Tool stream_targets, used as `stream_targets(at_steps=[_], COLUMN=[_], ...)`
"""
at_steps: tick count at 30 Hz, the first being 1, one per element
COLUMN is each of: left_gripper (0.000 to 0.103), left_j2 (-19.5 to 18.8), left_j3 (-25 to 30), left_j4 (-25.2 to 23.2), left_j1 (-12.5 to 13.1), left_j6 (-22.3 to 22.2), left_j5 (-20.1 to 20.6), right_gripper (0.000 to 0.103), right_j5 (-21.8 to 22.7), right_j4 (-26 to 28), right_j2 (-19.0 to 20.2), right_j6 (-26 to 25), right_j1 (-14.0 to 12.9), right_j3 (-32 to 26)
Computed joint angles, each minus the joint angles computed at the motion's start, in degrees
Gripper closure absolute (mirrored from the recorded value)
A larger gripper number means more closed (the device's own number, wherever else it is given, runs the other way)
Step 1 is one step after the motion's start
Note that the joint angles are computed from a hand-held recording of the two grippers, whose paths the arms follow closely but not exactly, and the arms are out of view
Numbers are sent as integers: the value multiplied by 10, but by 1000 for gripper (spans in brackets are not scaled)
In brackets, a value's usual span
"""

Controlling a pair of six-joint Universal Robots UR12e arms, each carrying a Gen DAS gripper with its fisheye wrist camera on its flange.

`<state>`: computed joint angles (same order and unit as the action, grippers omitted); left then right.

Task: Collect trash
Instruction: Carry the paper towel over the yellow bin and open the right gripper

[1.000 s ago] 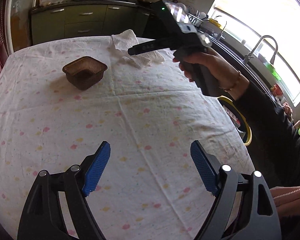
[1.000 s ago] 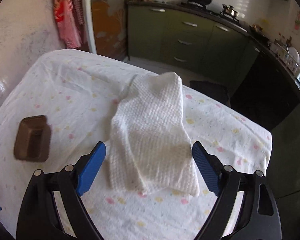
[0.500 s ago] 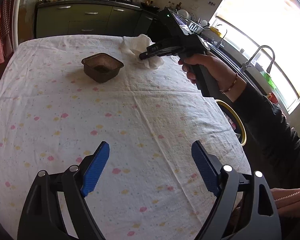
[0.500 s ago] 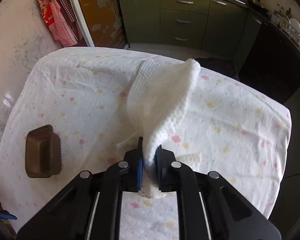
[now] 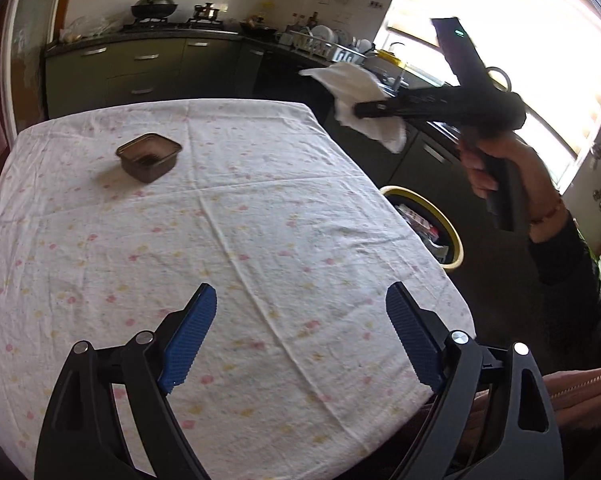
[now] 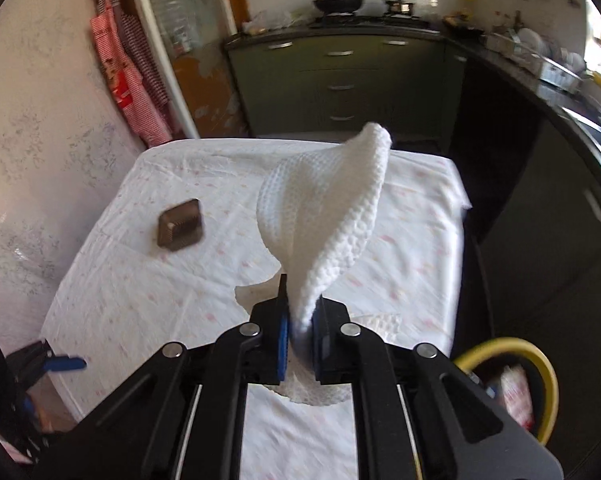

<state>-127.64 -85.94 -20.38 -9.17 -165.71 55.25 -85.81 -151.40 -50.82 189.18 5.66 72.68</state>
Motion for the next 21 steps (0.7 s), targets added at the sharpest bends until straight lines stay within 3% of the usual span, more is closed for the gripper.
stream_targets(at_steps=[6, 12, 13, 14, 16, 19, 21], left_gripper=[17, 17, 17, 17, 17, 17, 14], left_j2=[2, -1, -1, -2, -3, -4, -6], left_j3=[0, 10, 11, 13, 16, 19, 22], left_j4=[-17, -29, -33, -37, -41, -44, -50], left_j1=[-11, -21, -22, -24, -27, -30, -32], left_j6=[26, 36, 39, 42, 48, 52, 53], left_j5=[-1, 16, 18, 21, 26, 31, 31], right_gripper=[93, 90, 82, 63, 44, 44, 43], right_j5=[-68, -80, -80, -77, -96, -176, -207], right_j4=[-4, 21, 24, 35, 57, 80, 59], right_j2=[-59, -58, -56, -54, -52, -55, -64], right_j6=[48, 114, 119, 124, 141, 163, 178], right_j1=[-28, -56, -60, -64, -67, -57, -50], right_j3=[115, 157, 160, 162, 163, 167, 179])
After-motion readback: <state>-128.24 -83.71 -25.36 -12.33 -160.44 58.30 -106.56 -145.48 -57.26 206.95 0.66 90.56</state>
